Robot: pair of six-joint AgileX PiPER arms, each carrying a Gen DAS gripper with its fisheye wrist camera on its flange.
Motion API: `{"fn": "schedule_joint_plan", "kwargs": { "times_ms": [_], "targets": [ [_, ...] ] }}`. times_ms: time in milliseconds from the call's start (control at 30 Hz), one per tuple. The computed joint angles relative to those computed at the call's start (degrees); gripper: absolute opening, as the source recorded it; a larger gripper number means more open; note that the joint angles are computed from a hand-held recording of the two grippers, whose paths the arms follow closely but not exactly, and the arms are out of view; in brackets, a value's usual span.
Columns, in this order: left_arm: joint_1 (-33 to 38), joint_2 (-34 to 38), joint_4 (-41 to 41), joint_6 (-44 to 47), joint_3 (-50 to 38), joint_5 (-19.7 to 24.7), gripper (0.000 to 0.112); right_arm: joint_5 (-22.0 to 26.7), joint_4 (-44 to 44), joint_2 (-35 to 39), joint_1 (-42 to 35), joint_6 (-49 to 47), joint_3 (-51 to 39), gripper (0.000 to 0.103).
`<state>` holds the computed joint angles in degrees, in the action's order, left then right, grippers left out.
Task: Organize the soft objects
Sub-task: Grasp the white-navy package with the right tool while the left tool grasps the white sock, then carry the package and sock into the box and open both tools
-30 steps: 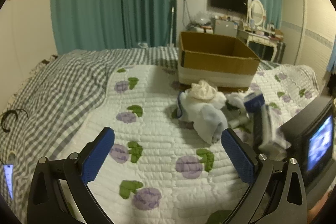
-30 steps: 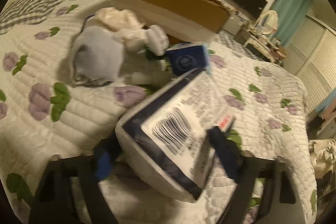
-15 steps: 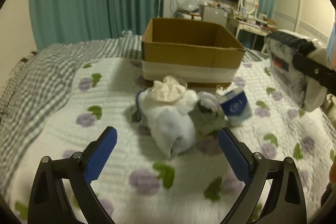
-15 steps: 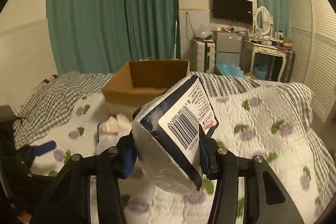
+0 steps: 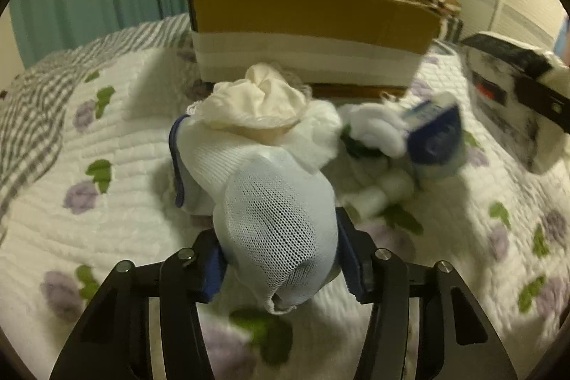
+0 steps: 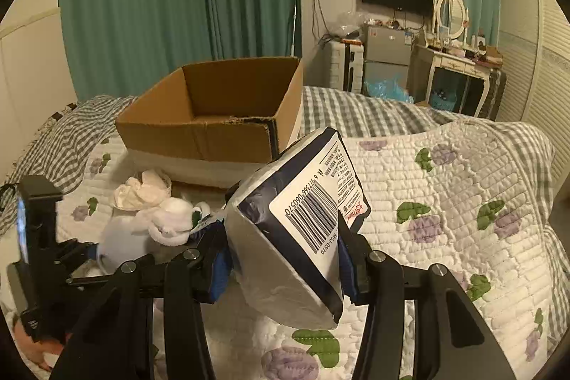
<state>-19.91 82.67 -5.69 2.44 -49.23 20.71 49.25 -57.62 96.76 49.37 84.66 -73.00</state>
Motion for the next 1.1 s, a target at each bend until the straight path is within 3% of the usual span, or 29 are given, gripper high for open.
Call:
{"fn": "schedule_joint_plan", "kwargs": {
  "times_ms": [133, 300, 433, 500, 567, 700, 933, 1033, 1100],
  "targets": [
    [1.30, -8.53, -3.87, 4.73, 3.88, 4.70, 0.052, -0.08, -0.88, -2.47, 2.20, 4.82, 3.37, 0.049],
    [0.23, -19.36, -4.14, 5.41, 6.09, 9.95, 0.052, 5.18, -1.53, -4.68, 8.41, 7.55, 3.21, 0.048],
    [-0.19, -23.65, -3.70, 6.63, 1.64, 13.75, 0.052, 9.94, -3.30, -6.47, 13.60, 6.97, -0.49, 0.048],
    [1.92, -23.88, -8.09, 11.72, -2.73, 16.00, 0.052, 10.91, -3.62, -6.87, 14.75, 5.46, -2.86, 0.048],
    [3.84, -21.88, -11.42, 15.56, -8.80, 17.68, 0.052, 11.24, -3.84, -6.88, 15.28, 3.19, -6.16, 0.049],
    [1.25, -16.89, -5.14, 12.02, -17.69, 14.86, 0.052, 8.48, -2.45, -6.13, 12.75, -3.85, -13.78, 0.049],
    [3.38, 2.97, -13.16, 19.87, -35.04, 14.20, 0.053, -6.09, 10.44, -0.54, -1.03, -18.18, -23.69, 0.049],
    [3.55, 14.26, -10.52, 17.60, -45.54, 16.64, 0.053, -12.44, 19.27, 5.38, -8.21, -26.23, -28.82, 0.049],
    [2.98, 21.97, -5.22, 12.93, -53.67, 18.91, 0.053, -14.19, 25.29, 9.65, -11.98, -32.61, -33.03, 0.049]
  ]
}}
